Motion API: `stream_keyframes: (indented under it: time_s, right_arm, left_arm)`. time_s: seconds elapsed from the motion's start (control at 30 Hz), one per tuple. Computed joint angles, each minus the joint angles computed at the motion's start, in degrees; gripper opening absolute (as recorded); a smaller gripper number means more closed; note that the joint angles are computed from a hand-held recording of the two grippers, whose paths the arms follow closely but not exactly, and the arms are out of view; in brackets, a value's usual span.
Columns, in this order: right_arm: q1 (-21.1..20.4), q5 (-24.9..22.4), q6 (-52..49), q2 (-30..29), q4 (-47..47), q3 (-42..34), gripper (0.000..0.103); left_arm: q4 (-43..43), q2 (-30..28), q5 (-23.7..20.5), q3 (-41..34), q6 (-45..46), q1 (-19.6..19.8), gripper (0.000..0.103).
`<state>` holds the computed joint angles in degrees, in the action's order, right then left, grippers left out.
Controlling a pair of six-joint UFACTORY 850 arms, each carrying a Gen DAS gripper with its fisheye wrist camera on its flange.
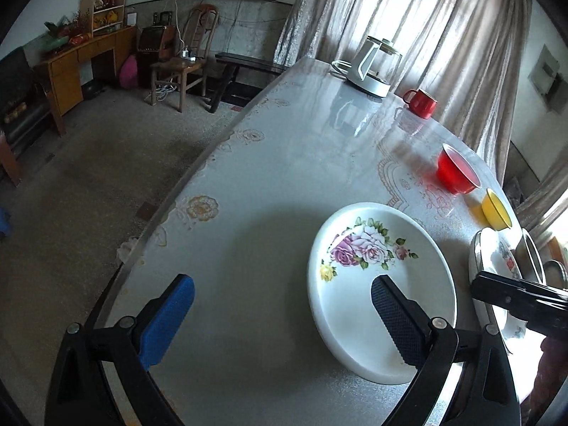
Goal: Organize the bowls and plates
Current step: 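Move the right gripper to the rim of the small pink-rose plate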
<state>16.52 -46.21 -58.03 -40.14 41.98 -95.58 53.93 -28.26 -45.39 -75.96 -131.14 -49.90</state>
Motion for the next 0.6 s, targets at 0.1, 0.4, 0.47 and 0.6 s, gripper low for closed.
stream_keyframes:
  time_s: [0.1,0.4,0.47,0.6]
  right_arm:
    - [0.77,1.41,3.57,-0.97,-2.61,-0.83,0.036]
    - [2.26,2.42,8.79,-3.35,-7.33,-2.69,0.036]
    - [2.37,1.82,9.25,-4.13,-7.41,-3.46,0.036]
    - [2.85,2.83,7.75,-4.23,-6.69,-3.34,0.035]
  left_arm:
    - [2.04,0.18,3.51,0.45,-0.54,0.49,0.099]
    - [-0.18,-0.96,6.95,-0.89,6.94,1.93,0.08]
    - [-0.59,-1.16,6.99,-1.09,7.93,2.03,0.079]
    - [-1.77,-2.1,6.94,-2.14,11.25,2.38,0.063]
